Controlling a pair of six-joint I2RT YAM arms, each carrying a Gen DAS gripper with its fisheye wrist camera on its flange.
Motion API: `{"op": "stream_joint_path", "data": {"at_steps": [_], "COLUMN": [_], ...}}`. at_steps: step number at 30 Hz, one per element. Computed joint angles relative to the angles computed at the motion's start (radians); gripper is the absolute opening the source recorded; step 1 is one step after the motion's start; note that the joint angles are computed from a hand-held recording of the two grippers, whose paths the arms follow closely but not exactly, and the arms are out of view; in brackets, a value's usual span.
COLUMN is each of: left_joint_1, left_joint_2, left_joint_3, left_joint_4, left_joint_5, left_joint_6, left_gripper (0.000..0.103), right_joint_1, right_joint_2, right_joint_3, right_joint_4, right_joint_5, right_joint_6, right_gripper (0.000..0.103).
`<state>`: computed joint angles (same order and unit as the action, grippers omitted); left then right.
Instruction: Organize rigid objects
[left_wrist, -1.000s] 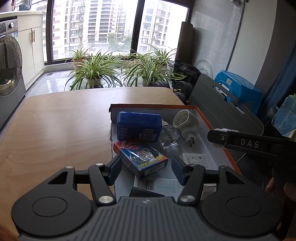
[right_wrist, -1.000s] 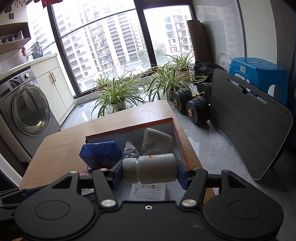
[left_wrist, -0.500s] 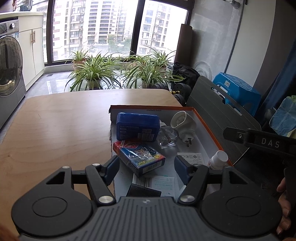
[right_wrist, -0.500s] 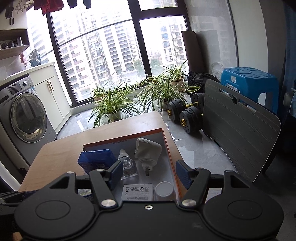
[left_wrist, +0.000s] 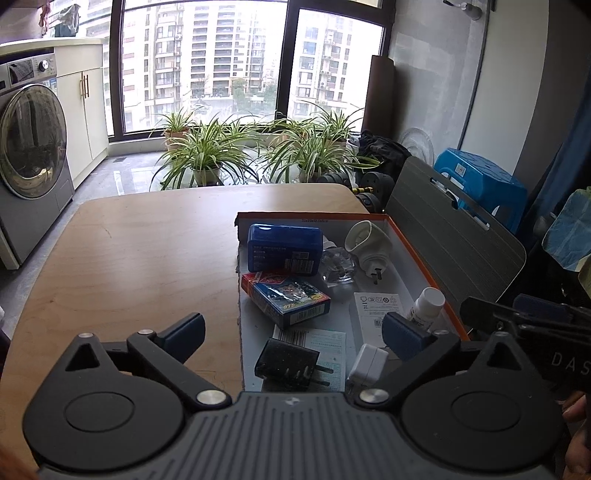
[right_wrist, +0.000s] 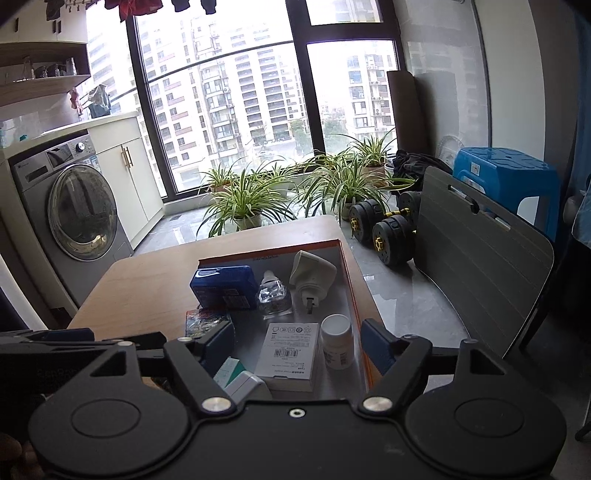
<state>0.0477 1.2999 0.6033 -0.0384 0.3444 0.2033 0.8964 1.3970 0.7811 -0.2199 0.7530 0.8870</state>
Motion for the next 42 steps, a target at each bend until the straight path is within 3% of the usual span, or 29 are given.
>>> {"op": "stream_joint_path", "data": {"at_steps": [9,18,42], "left_joint_1": [-0.012,0.01,-0.07], "left_joint_2": [-0.134,-0.191,-0.274], "left_joint_3": [-0.1,-0.17,-0.26], "left_joint_4": [-0.014,-0.025,-0.019], "left_joint_5": [-0.098,-0.115,-0.215], "left_joint_6": [-0.034,-0.048,-0.079], "left_gripper": [0.103,0.103,0.103], "right_joint_1": [0.078,0.128,0.133], "right_joint_2": [-0.04,-0.035,-0.134], "right_joint_3": [-0.035,-0.065,-0.19], "right_joint_4": [-0.069,-0.111,-0.046], "right_joint_5": [0.007,-0.001,-0.063], "right_joint_6": [0.04,0.081,0.04], "right_gripper": [0.091,0.091,0.095]}}
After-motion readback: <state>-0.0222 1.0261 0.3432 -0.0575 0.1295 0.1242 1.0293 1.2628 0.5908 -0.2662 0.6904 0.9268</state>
